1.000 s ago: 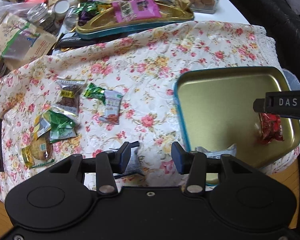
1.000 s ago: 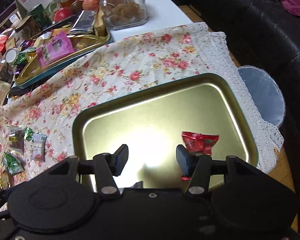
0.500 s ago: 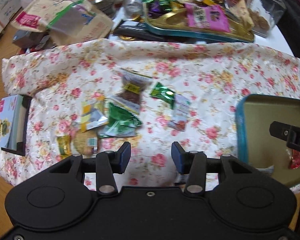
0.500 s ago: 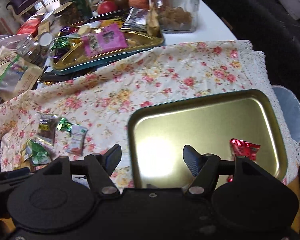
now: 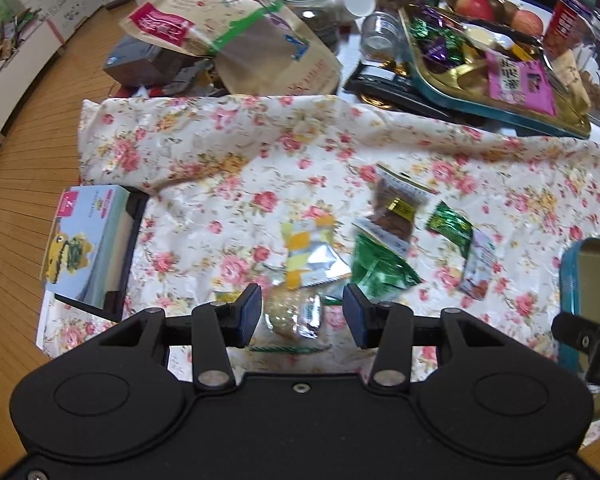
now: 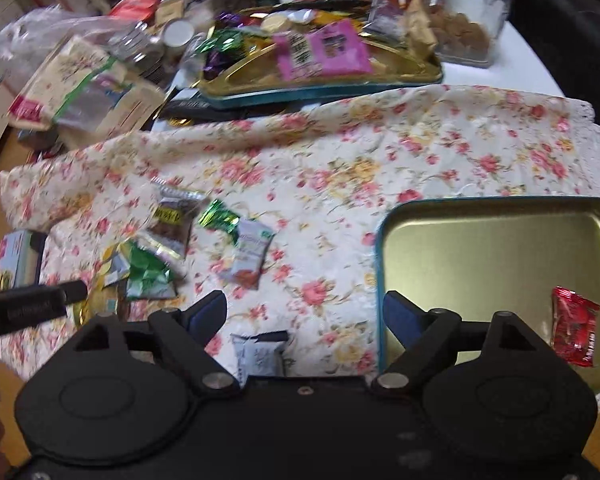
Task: Organize snacks
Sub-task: 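Move both open tools back toward the snack packets on the cloth, then grasp the gold-wrapped candy with the left tool while the right tool grasps the green packet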
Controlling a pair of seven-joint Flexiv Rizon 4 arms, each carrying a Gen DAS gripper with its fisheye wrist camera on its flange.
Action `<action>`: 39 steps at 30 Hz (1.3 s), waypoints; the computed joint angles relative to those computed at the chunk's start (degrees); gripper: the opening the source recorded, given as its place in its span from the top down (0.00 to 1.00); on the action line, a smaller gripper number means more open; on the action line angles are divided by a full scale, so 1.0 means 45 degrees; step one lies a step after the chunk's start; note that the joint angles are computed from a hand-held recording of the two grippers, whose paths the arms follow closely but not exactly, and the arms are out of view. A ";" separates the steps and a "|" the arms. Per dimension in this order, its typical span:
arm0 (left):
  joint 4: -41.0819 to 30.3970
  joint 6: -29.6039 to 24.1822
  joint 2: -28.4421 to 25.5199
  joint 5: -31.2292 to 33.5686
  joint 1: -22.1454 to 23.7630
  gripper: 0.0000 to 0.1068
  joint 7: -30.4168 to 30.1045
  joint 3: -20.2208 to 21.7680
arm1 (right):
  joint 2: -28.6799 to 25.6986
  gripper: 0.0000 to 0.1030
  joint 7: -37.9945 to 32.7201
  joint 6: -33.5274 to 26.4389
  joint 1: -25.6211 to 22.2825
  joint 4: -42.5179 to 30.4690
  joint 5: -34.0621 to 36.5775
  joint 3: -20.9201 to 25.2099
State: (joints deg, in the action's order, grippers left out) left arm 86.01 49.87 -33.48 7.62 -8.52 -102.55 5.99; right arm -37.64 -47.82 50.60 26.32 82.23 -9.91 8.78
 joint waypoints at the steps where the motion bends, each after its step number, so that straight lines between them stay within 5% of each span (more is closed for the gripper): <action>1: 0.0021 0.0030 0.0000 -0.0055 0.0060 0.50 0.0022 -0.0018 | -0.0048 0.14 -0.0067 -0.0033 0.0020 -0.0058 -0.0008 0.0031; 14: 0.0335 0.0429 0.0069 -0.0792 0.0631 0.49 0.0471 -0.0242 | -0.0652 0.15 0.0081 0.0456 0.0489 -0.0648 -0.0422 -0.0155; 26: 0.1243 0.3311 0.0299 0.0145 0.0276 0.42 0.0464 0.0525 | -0.1028 0.18 -0.0769 0.1136 0.1248 -0.0657 -0.1610 -0.0494; 39: 0.1301 0.2778 0.0286 -0.0913 0.0946 0.42 0.1187 0.0263 | -0.2144 0.19 -0.0611 0.0775 0.1079 -0.2595 0.0003 0.0274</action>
